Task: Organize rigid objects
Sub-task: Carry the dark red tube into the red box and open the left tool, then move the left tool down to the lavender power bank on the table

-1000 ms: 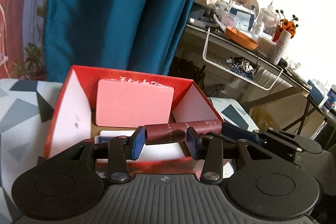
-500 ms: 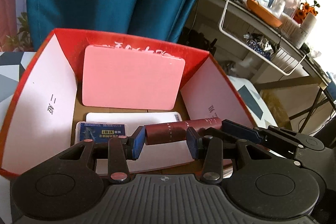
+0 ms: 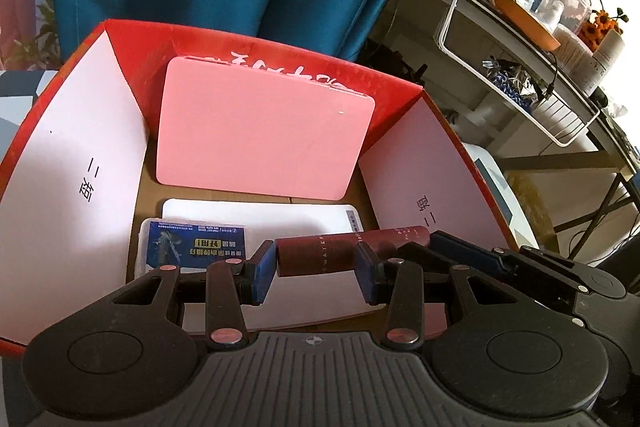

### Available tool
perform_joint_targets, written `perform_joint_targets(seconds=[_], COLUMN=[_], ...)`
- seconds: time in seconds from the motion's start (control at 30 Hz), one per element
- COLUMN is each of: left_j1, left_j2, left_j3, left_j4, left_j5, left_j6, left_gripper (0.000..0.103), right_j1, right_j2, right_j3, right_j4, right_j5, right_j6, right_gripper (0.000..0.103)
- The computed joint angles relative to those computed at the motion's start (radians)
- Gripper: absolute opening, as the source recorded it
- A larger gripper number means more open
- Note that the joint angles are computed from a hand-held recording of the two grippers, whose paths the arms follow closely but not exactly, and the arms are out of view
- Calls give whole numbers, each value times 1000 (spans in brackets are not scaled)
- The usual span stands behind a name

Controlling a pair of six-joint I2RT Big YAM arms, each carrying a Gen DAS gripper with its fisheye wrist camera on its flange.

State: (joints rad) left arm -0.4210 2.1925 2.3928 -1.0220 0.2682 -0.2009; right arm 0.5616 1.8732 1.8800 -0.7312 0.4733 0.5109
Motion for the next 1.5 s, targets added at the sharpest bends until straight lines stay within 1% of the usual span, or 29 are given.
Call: perform_joint_targets(seconds=[0.07, 0.1, 0.13, 0.17, 0.2, 0.23, 0.27, 0.3, 0.33, 0.37, 0.4, 0.43, 0.47, 0.53, 0.6, 0.67, 0.77, 0.9, 1.03, 1.13, 1.23, 1.3, 1.4, 1.47, 1.5], left_j1=[-1, -3, -5, -7, -8, -9, -10, -11, -11, -9, -5, -1, 2, 5, 11, 17, 25, 45, 66, 84, 99, 115, 142, 158, 167], left_j2=[-10, -23, -40, -61, -77, -101, -119, -131, -147, -168, -184, -199, -210, -235, -274, -322, -388, -462, -511, -534, -552, -553, -547, -537, -532], left_j3=[-17, -40, -68, -103, -127, -166, -190, -204, -226, -257, -277, -296, -311, -341, -401, -471, -565, -662, -736, -788, -845, -861, -883, -897, -900], left_j4=[17, 38, 64, 96, 120, 159, 183, 198, 219, 250, 272, 289, 300, 322, 374, 433, 498, 535, 538, 549, 574, 563, 556, 554, 548], left_j5=[-9, -20, -31, -47, -61, -76, -93, -111, -127, -134, -131, -123, -121, -128, -131, -121, -130, -106, -78, -73, -95, -90, -73, -82, -82], left_j6=[8, 19, 30, 43, 49, 53, 53, 54, 56, 59, 62, 66, 70, 80, 93, 109, 147, 178, 188, 190, 194, 177, 142, 121, 113], left_gripper=[45, 46, 50, 54, 57, 66, 74, 78, 85, 92, 95, 99, 100, 103, 103, 103, 103, 103, 103, 103, 103, 103, 103, 101, 101], right_j1=[2, 3, 4, 6, 10, 18, 23, 32, 38, 44, 49, 52, 57, 72, 82, 93, 111, 134, 162, 184, 202, 213, 231, 242, 246], right_j2=[-7, -14, -21, -33, -35, -37, -42, -51, -58, -70, -79, -86, -94, -108, -122, -129, -140, -157, -171, -173, -178, -170, -135, -106, -91], right_j3=[-16, -29, -44, -65, -68, -73, -83, -101, -116, -137, -153, -163, -177, -201, -226, -236, -262, -299, -334, -344, -370, -361, -319, -292, -273], right_j4=[22, 40, 62, 91, 99, 111, 132, 163, 190, 222, 246, 259, 278, 313, 352, 363, 394, 425, 453, 447, 485, 448, 364, 318, 281], right_j5=[3, 1, -4, -9, 2, 19, 27, 57, 80, 95, 102, 108, 119, 158, 172, 201, 248, 314, 356, 363, 347, 334, 353, 355, 347], right_j6=[-1, 3, 3, -2, -5, -15, -25, -28, -28, -26, -20, -18, -20, -38, -56, -53, -58, -23, -5, -1, -10, 10, 15, 13, 27], right_gripper=[24, 28, 31, 37, 43, 49, 61, 70, 73, 79, 89, 94, 101, 102, 103, 103, 103, 103, 103, 103, 103, 103, 103, 103, 103])
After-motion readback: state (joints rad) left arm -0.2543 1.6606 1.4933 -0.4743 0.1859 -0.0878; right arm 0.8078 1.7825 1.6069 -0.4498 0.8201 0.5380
